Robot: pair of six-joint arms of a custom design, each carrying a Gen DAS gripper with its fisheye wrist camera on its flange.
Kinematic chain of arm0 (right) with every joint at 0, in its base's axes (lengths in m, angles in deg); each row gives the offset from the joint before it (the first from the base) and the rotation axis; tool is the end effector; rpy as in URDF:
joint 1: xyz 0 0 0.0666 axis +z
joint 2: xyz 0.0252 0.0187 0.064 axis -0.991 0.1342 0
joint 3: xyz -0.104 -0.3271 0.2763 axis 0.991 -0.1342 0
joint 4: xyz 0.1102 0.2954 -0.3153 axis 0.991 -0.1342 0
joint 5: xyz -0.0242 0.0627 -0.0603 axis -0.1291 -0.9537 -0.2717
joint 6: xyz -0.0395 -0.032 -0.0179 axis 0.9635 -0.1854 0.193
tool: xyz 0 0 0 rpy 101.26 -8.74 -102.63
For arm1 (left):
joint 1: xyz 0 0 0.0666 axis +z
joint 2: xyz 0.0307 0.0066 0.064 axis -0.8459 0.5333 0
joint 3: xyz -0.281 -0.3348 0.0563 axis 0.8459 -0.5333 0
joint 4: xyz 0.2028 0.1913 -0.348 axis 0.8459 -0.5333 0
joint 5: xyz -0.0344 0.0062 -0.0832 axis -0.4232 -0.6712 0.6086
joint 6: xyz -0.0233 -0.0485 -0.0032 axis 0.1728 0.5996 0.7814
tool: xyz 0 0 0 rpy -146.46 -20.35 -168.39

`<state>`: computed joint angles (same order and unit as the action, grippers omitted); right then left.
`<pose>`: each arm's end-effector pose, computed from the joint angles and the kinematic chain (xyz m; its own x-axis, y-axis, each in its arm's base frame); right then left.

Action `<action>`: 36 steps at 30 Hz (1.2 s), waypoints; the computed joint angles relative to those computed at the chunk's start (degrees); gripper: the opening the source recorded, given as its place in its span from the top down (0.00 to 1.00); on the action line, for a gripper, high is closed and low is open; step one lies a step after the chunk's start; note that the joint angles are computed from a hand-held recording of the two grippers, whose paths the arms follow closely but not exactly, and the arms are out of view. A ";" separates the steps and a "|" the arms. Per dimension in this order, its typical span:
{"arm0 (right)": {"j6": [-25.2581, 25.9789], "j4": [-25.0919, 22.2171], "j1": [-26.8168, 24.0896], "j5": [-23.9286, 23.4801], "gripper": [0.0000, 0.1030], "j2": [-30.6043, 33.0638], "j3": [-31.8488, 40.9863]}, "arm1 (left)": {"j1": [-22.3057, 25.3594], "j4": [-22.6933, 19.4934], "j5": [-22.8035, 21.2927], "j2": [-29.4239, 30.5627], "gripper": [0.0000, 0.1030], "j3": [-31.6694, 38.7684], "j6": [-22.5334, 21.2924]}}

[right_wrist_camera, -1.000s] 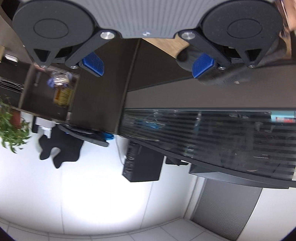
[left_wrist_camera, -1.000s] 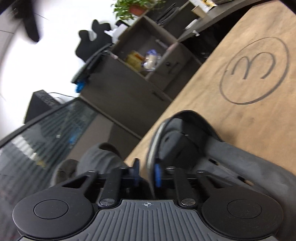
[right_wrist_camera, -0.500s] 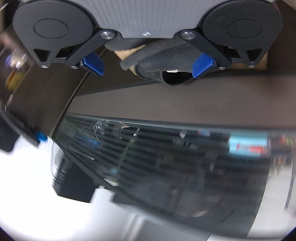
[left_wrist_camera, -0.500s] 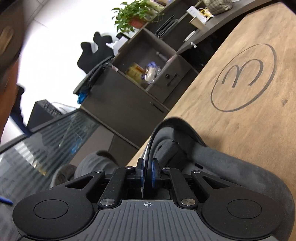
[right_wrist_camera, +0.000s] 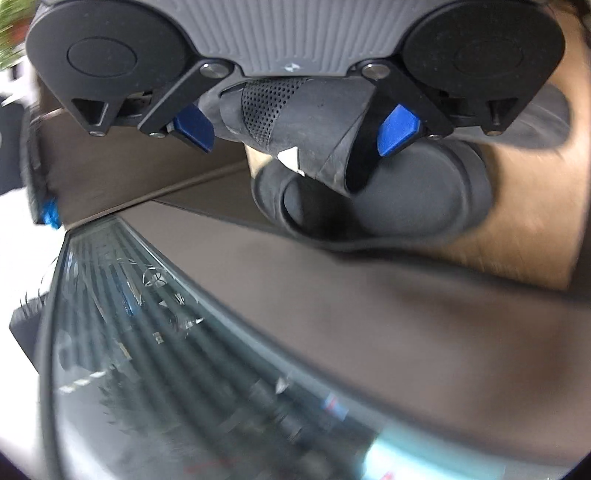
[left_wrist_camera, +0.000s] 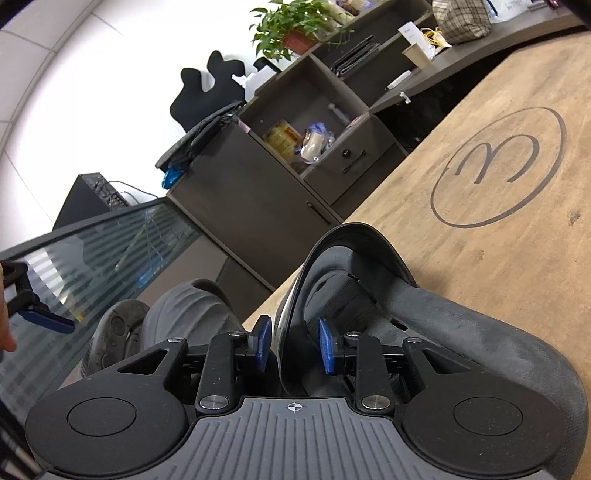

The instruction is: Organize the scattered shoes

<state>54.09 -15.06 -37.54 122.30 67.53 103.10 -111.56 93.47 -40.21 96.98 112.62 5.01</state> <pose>0.4725 0.4329 0.3906 -0.3949 -0.8854 -0.2452 -0.4675 0.4235 -0.7759 0.3589 -0.4605 0.2581 0.1117 0.7554 -0.6457 0.4411 0.5446 0.7134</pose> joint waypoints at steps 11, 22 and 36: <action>1.03 11.38 -0.88 -1.04 0.75 -2.82 -5.76 | 0.07 0.36 -2.01 0.01 0.62 0.18 1.23; -3.19 24.14 -1.75 -6.81 0.82 -12.67 -14.62 | -1.12 3.91 -7.82 -0.29 0.33 -0.85 -0.23; -9.58 40.34 -8.52 -12.71 0.82 -31.75 -31.23 | -1.13 5.57 -10.44 -0.75 0.22 -1.53 -1.87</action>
